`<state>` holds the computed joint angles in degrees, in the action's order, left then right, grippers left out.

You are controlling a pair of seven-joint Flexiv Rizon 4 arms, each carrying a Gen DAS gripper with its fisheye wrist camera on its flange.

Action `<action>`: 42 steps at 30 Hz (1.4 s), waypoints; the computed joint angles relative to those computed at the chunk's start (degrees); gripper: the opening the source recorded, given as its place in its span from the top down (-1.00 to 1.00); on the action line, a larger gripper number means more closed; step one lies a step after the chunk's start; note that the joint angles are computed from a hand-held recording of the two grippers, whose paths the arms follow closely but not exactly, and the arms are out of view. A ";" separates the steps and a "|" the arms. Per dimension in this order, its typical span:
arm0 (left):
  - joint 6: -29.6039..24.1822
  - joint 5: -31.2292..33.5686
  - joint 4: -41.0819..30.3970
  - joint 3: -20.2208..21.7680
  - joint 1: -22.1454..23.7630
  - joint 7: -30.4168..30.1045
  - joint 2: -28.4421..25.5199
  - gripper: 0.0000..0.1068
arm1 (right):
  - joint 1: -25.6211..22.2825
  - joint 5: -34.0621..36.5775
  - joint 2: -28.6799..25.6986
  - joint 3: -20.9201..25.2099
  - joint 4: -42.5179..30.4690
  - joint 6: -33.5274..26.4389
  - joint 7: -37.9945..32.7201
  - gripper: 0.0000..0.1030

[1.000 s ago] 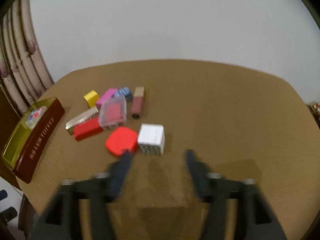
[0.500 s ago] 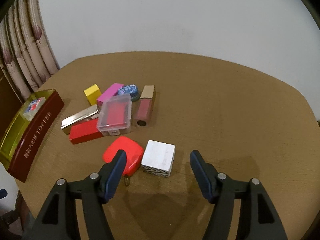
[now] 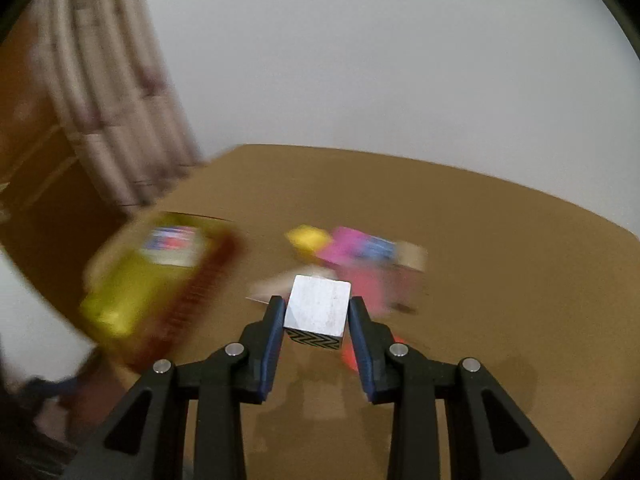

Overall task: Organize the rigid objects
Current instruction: 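Carry the white cube into the tin and open the right gripper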

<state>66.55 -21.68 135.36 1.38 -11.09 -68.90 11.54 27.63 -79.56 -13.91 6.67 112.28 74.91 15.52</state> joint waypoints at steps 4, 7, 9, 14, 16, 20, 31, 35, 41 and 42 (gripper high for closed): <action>-0.41 1.02 0.66 0.71 0.90 -0.29 1.32 -0.87 | 8.67 17.76 -8.33 -3.96 -11.29 3.54 -20.09 0.37; 0.29 0.86 1.04 1.22 1.29 0.07 1.58 -0.87 | 16.19 38.30 -14.70 -7.48 -21.00 -0.53 -41.34 0.37; 0.73 0.32 0.87 1.43 1.62 -0.09 1.15 -0.87 | 16.31 44.97 -19.05 -5.97 -28.00 -5.11 -49.26 0.37; -0.81 -4.17 0.46 2.22 1.34 2.14 0.03 -0.87 | 14.97 52.49 -28.01 -3.21 -41.42 -14.60 -58.01 0.37; -1.86 -4.14 0.14 1.97 1.78 2.45 -0.50 -0.87 | 14.00 51.90 -30.78 -1.75 -45.25 -17.06 -58.58 0.37; -3.18 -4.08 -0.03 1.73 2.41 2.96 -1.23 -0.87 | 16.84 56.60 -33.87 -6.13 -50.15 -20.37 -61.90 0.36; -2.29 -2.51 0.43 1.03 3.05 1.76 -1.14 -0.87 | 16.44 50.06 -28.91 -9.14 -39.18 -7.10 -50.95 0.29; -0.61 -1.27 0.93 0.84 2.71 1.80 -0.77 -0.87 | 15.40 20.97 -17.27 -14.76 -20.51 4.02 -20.82 0.28; 0.49 1.45 1.37 0.10 1.89 1.34 -0.17 -0.87 | 28.95 -2.30 3.65 -29.32 6.52 -11.62 5.99 -0.02; 0.36 2.48 1.30 -0.26 1.83 0.94 -0.08 -0.87 | 31.85 -0.53 6.87 -30.65 11.19 -17.39 6.18 -0.02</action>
<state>66.91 -19.19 136.66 1.12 -9.26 -67.96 11.45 59.48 -80.09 -7.04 -23.98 123.47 57.52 21.70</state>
